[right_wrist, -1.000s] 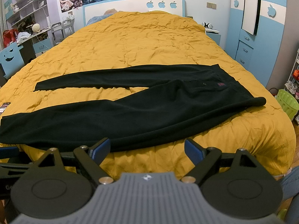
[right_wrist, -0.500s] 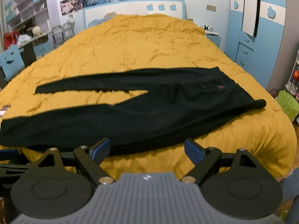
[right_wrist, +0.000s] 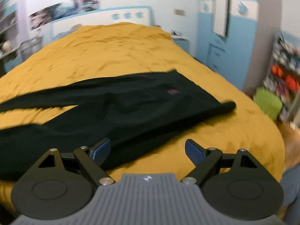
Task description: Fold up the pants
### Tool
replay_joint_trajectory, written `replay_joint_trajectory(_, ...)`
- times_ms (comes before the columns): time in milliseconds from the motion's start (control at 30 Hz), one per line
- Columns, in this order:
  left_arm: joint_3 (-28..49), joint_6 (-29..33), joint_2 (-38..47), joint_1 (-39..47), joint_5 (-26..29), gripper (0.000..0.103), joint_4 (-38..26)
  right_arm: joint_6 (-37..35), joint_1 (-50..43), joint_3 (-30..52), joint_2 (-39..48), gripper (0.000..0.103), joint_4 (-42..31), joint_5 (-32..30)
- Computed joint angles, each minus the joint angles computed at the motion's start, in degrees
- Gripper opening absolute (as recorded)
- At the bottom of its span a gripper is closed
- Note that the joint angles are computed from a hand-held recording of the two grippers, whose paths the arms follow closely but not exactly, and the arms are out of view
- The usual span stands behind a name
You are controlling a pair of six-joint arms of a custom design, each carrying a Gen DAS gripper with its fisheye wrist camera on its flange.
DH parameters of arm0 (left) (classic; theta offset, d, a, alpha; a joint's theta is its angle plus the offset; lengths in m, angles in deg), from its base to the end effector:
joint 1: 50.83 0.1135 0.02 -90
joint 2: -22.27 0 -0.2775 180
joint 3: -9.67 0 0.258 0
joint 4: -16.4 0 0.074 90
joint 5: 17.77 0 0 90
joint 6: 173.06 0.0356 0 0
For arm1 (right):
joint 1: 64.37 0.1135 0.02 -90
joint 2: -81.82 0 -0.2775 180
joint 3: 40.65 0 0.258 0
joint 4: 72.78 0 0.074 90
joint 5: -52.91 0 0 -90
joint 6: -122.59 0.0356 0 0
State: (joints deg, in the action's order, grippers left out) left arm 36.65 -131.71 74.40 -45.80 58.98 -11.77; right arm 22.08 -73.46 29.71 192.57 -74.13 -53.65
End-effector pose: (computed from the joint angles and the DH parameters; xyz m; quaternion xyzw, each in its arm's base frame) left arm 0.1468 0.0211 0.1358 -0.4581 0.8249 -0.0145 0.3309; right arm 0.3921 -0.0525 0.1338 -0.0701 0.9023 0.0607 0.4210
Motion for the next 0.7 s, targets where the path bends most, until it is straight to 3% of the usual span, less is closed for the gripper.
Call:
replay_joint_trajectory(167,-6.84,4.78,2.91,27.66,21.67,0.090,13.97,6.94,-5.22,11.79,8.56,0.083,-7.11,-4.39)
replay_joint_trajectory(200,-7.60,4.89,4.38,29.98,23.35,0.089,16.49,8.33,-6.20,14.07,10.18,0.083,-8.23,-5.85)
replay_joint_trajectory(467,-8.89,1.60,25.47,36.77,28.35,0.080,40.61,18.69,-12.28,27.88,20.13,0.082,-13.54,-16.09)
replay_joint_trajectory(600,-9.76,-2.19,34.41,38.43,30.80,0.073,52.93,24.38,-13.95,33.50,23.67,0.082,-14.65,-17.58)
replay_joint_trajectory(633,-10.12,-2.99,35.60,38.55,31.01,0.070,55.09,25.91,-14.31,34.59,24.23,0.082,-15.13,-17.63)
replay_joint_trajectory(700,-11.10,-4.56,36.81,38.62,31.20,0.047,58.59,29.04,-15.20,37.58,25.85,0.082,-16.57,-18.93)
